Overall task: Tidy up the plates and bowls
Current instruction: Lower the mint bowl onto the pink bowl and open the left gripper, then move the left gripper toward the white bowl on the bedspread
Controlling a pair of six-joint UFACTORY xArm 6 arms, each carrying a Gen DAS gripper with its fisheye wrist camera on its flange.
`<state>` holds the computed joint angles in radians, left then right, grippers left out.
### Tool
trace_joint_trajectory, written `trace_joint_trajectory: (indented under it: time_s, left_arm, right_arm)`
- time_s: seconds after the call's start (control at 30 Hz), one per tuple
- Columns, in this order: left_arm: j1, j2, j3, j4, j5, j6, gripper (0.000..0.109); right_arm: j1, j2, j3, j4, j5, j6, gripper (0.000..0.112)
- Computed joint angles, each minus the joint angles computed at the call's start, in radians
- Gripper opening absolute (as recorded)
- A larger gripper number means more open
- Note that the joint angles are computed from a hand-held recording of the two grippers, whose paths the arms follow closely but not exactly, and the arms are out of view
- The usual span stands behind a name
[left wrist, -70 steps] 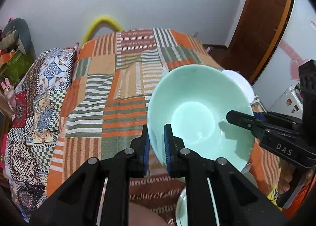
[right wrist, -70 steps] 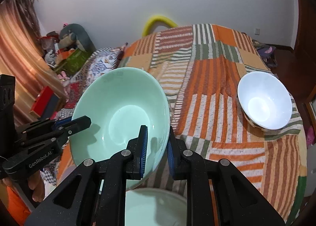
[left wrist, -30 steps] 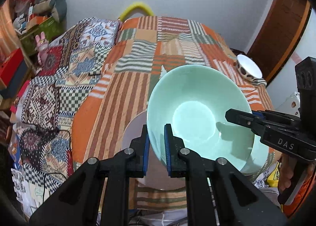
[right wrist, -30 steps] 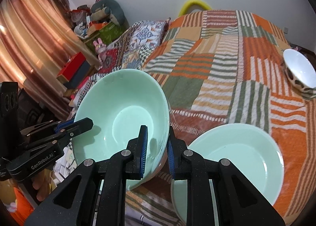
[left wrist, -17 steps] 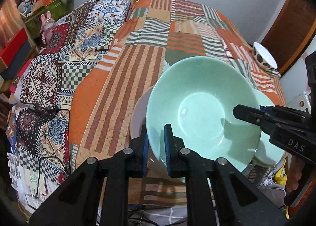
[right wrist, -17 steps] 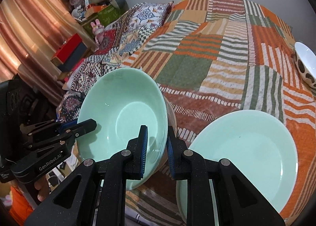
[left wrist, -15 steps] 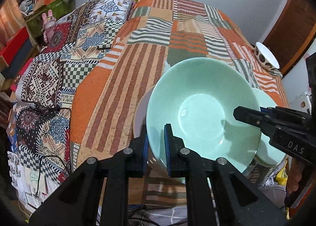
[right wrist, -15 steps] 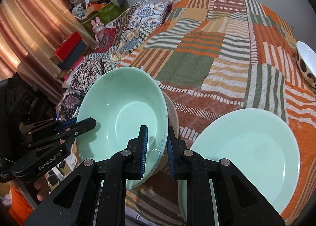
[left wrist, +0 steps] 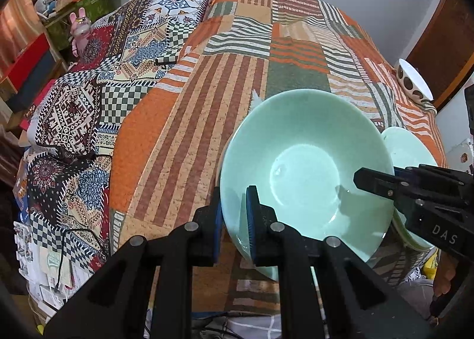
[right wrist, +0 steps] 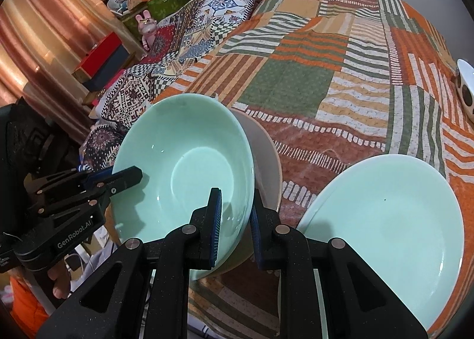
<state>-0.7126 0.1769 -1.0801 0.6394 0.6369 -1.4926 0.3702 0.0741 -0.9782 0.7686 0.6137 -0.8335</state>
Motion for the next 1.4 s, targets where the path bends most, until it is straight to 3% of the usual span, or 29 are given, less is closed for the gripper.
trace_joint_trajectory:
  time_s: [0.33, 0.57, 0.7, 0.9, 1.13, 1.27, 1.4]
  left_arm:
    - [0.003, 0.026, -0.032, 0.026, 0.045, 0.002, 0.013]
    - [0.007, 0.042, -0.042, 0.044, 0.039, 0.002, 0.013]
    - [-0.005, 0.073, -0.09, 0.056, 0.095, 0.016, 0.013]
    - [0.002, 0.064, -0.078, 0.031, 0.057, 0.033, 0.013]
    - [-0.012, 0.037, -0.084, 0.041, 0.081, 0.026, 0.013]
    - [-0.028, 0.018, -0.107, 0.071, 0.111, 0.017, 0.014]
    - [-0.047, 0.009, -0.149, 0.105, 0.137, 0.018, 0.017]
  right_arm:
    - [0.003, 0.018, -0.008, -0.004, 0.002, -0.008, 0.017]
    - [0.032, 0.004, 0.025, -0.014, -0.092, -0.016, 0.02]
    - [0.029, 0.006, 0.024, -0.017, -0.092, -0.021, 0.02]
    - [0.006, 0.011, 0.005, -0.011, -0.035, -0.017, 0.02]
    - [-0.015, -0.014, 0.011, 0.01, 0.004, -0.026, 0.02]
    - [-0.031, -0.05, 0.033, 0.059, -0.031, -0.066, 0.038]
    - [-0.064, -0.085, 0.036, 0.114, -0.035, -0.113, 0.04]
